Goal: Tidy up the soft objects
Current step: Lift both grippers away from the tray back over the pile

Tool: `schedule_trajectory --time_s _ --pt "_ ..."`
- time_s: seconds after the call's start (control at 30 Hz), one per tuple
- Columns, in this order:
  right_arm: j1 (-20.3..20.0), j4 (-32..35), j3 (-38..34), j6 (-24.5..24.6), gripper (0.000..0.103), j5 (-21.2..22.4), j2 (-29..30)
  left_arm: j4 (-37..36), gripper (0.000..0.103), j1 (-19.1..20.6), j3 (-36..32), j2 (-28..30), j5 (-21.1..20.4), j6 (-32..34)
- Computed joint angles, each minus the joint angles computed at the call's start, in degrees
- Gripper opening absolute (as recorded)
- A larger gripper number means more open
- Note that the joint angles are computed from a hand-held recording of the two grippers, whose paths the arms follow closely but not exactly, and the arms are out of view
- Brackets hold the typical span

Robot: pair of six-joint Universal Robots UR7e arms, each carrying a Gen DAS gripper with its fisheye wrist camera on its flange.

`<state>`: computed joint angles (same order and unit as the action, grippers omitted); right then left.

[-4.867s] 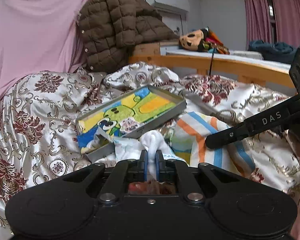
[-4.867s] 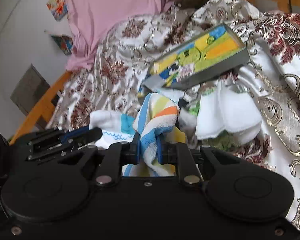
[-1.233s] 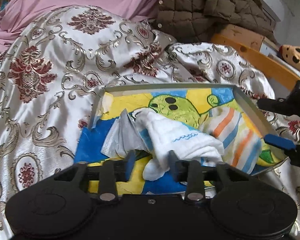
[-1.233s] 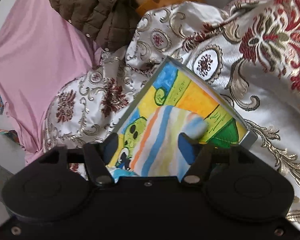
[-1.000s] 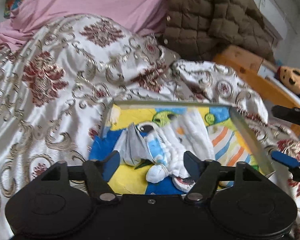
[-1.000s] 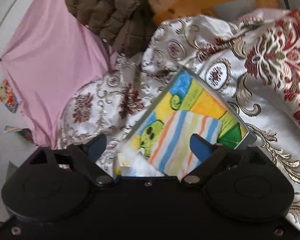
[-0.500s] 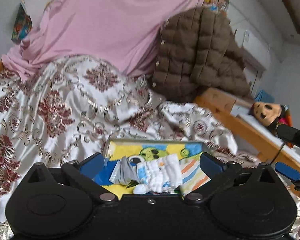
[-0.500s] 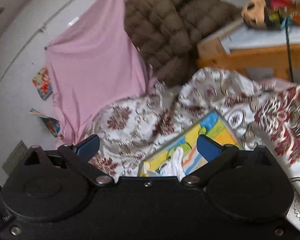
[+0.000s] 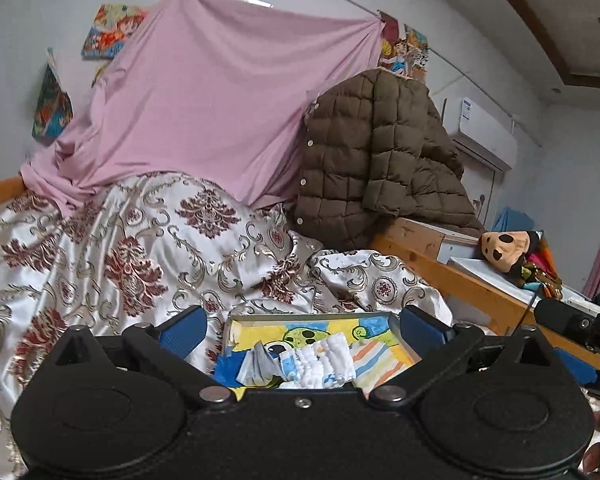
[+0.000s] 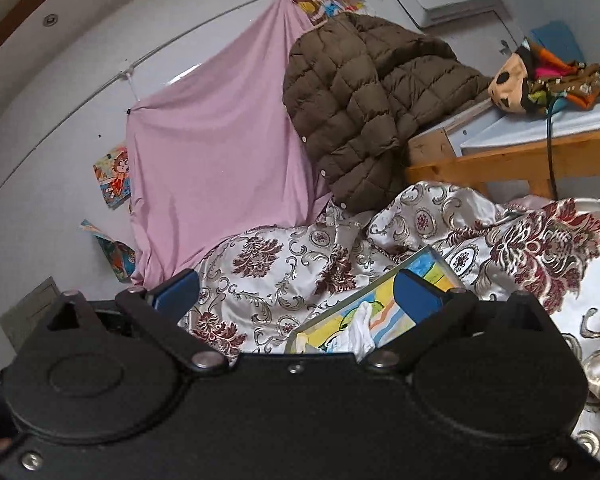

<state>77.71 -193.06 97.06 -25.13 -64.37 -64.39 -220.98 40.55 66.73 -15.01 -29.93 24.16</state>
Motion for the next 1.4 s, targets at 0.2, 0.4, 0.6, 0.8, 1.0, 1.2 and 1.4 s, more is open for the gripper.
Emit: schedule_trajectory --time_s 0.2,0.4,0.6,0.8,1.0,1.2,1.4 --pt "-0.4 -7.2 7.0 -5.7 0.103 -0.3 -3.0 -4.1 0.102 -1.9 4.8 -1.1 2.1 2.5" --pt "-0.1 -10.5 10.9 -8.6 0.103 -2.4 -4.9 -7.1 0.102 -3.3 9.4 -2.1 3.6 2.4" --pt "0.3 -11.9 14.6 -10.2 0.102 -5.7 -7.0 -8.6 0.102 -4.4 13.3 -2.9 5.5 1.8" --pt "1.5 -12.6 17.3 -13.2 0.102 -11.8 -7.9 -9.1 0.102 -5.2 17.6 -3.5 7.3 -0.8" --pt "3.2 -12.7 19.9 -15.7 0.102 -20.0 -8.6 -10.9 0.102 -5.3 20.8 -3.0 8.6 -1.9" --pt "3.8 -15.5 22.2 -17.6 0.102 -23.3 -8.8 -6.1 0.102 -5.4 23.1 -3.3 10.3 -5.3" --pt "5.4 -16.0 21.4 -18.3 0.102 -30.3 -7.7 -3.5 0.102 -5.7 23.8 -3.2 11.3 -6.3"
